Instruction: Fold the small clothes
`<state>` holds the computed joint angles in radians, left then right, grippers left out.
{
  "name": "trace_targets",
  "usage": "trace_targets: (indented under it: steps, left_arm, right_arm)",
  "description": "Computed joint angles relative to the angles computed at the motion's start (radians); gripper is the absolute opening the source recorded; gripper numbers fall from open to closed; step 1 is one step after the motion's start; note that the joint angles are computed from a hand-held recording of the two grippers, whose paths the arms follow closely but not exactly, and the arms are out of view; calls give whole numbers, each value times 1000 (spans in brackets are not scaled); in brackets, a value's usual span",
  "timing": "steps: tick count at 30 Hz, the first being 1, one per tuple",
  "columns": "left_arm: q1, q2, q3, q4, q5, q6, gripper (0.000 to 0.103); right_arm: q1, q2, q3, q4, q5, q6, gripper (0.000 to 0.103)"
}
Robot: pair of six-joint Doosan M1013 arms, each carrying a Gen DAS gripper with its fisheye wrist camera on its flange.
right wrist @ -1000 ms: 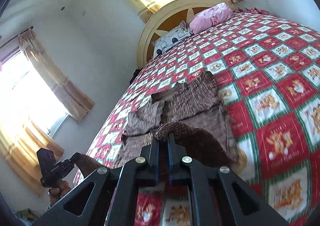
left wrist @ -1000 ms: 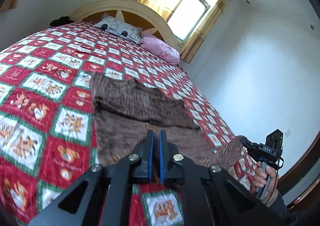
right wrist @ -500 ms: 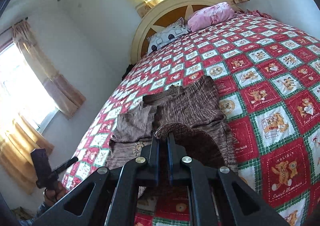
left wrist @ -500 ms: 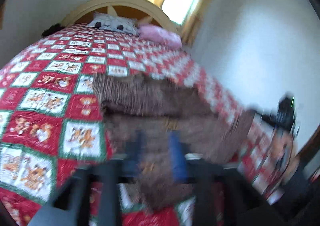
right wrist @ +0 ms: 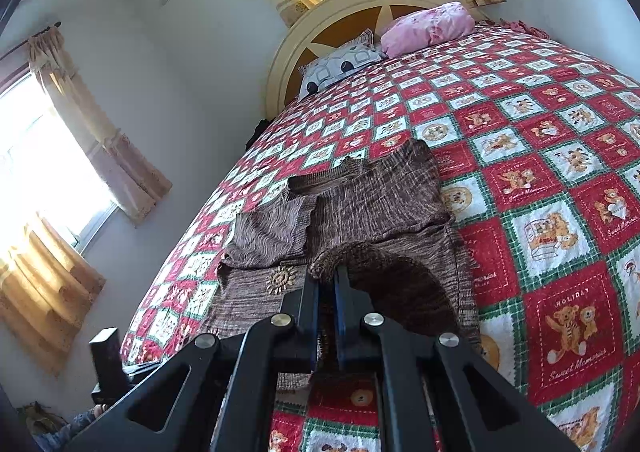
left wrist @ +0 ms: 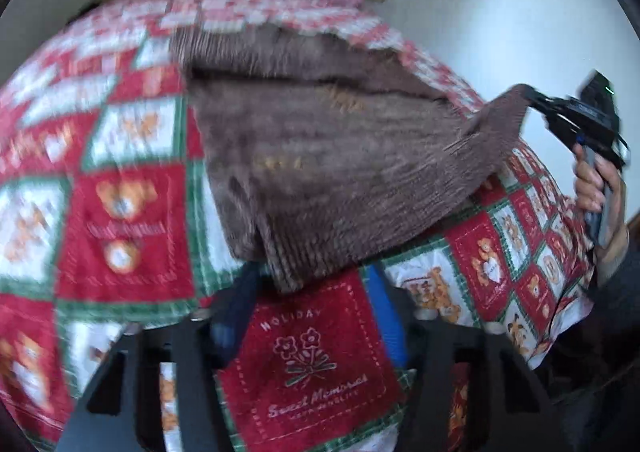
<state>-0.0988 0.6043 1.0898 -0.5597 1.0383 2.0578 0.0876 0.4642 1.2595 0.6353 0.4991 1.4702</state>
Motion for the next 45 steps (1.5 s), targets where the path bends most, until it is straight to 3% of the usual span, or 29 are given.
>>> trace_targets:
  steps: [2,9,16,23,32,37,40,41,43,45]
  left_arm:
    - [3,-11,16,-18,-28,13,5]
    - [45,-46,57,-287,-90,138,4]
    - [65,9,-42,-451,-95,124,3]
    - [67,94,-184,-453,-140,34,3]
    - [61,200,-378,-379,-208,-63,2]
    - [56,295,-550,-270,-179,-182,2]
    - [57,336,-613,-255,-102,-183,2]
    - [56,339,-616,-249,-77,-166,6]
    - [50,338,-610,-216,-33,-110,26]
    - [45,340,-613,-187,-4,-78,73]
  right_arm:
    - [1,-4,5,-3,-3,-3,6]
    - [-10,-5,9,40,-4,-27,6]
    - [-20,25,-56,75,3,-41,6]
    - [-25,84,-174,-15,27,36,6]
    - [-33,187,-337,-111,113,143,6]
    - [-43,269,-455,-152,188,227,6]
    - [-46,299,-489,-167,212,261,6]
    - [-47,308,-499,-173,222,267,6]
    - [-48,320,-511,-192,236,271,6]
    - [-50,330,-520,-196,248,275,6]
